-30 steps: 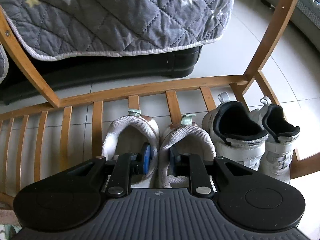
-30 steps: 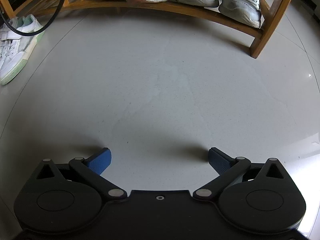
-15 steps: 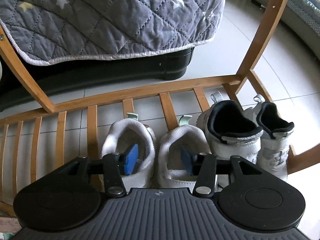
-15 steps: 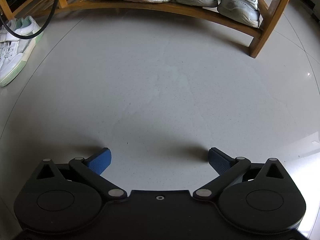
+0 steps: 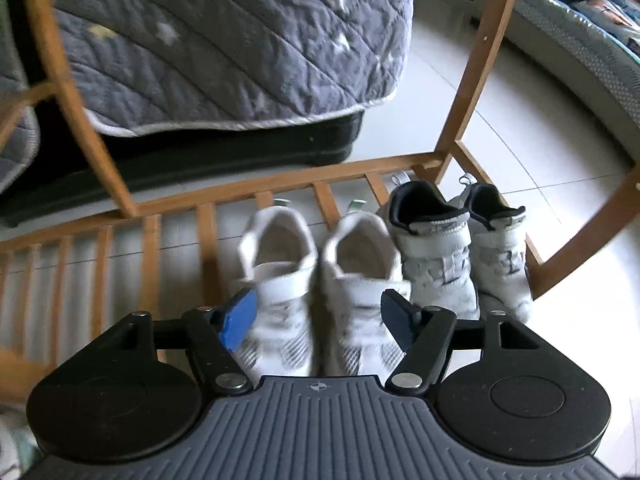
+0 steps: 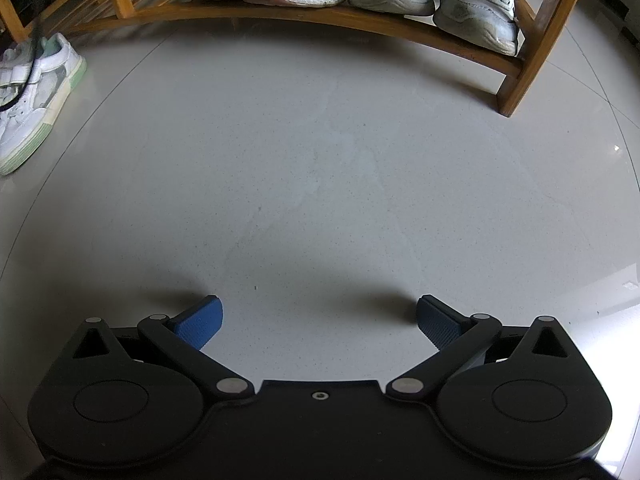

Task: Organize scattered shoes
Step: 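Open the left gripper and withdraw it from the brown-lined pair, then grasp the mint-lined white sneaker pair heels with the left gripper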

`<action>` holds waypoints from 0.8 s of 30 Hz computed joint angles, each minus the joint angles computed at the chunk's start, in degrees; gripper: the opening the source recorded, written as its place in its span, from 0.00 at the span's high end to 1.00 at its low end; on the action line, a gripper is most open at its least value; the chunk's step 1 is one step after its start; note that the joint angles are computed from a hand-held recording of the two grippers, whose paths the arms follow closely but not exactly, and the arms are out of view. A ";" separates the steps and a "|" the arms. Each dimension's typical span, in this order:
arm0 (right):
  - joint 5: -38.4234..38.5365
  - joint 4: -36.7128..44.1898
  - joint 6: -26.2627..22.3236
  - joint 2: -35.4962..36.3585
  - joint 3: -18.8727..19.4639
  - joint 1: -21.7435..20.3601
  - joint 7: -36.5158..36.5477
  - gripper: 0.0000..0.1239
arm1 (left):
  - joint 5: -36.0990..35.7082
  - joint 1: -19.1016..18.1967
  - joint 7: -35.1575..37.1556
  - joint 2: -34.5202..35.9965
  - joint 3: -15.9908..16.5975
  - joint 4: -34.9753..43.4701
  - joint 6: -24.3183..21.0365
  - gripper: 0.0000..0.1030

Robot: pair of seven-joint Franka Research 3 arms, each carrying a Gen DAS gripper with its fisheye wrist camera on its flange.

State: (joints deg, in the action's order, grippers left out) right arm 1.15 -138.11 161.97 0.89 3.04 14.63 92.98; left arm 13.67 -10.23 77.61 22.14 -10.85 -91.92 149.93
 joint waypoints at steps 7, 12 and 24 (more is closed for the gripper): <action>-0.29 -0.11 0.93 0.26 -0.07 0.05 0.34 0.17 | 2.41 2.65 -8.42 -15.82 2.42 -20.82 11.27 0.17; -0.86 -0.12 1.21 0.29 -0.06 0.18 1.19 0.17 | -2.36 5.58 -7.95 -21.74 2.77 -29.08 10.93 0.17; -4.00 1.92 -2.43 0.73 -0.09 0.54 6.99 0.17 | 12.09 12.96 -22.02 -24.33 6.23 -36.00 7.08 0.19</action>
State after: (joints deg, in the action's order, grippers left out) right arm -2.85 -136.19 159.54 1.62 2.96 15.17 99.97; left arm 25.76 2.74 55.59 -2.19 -4.62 -127.92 157.02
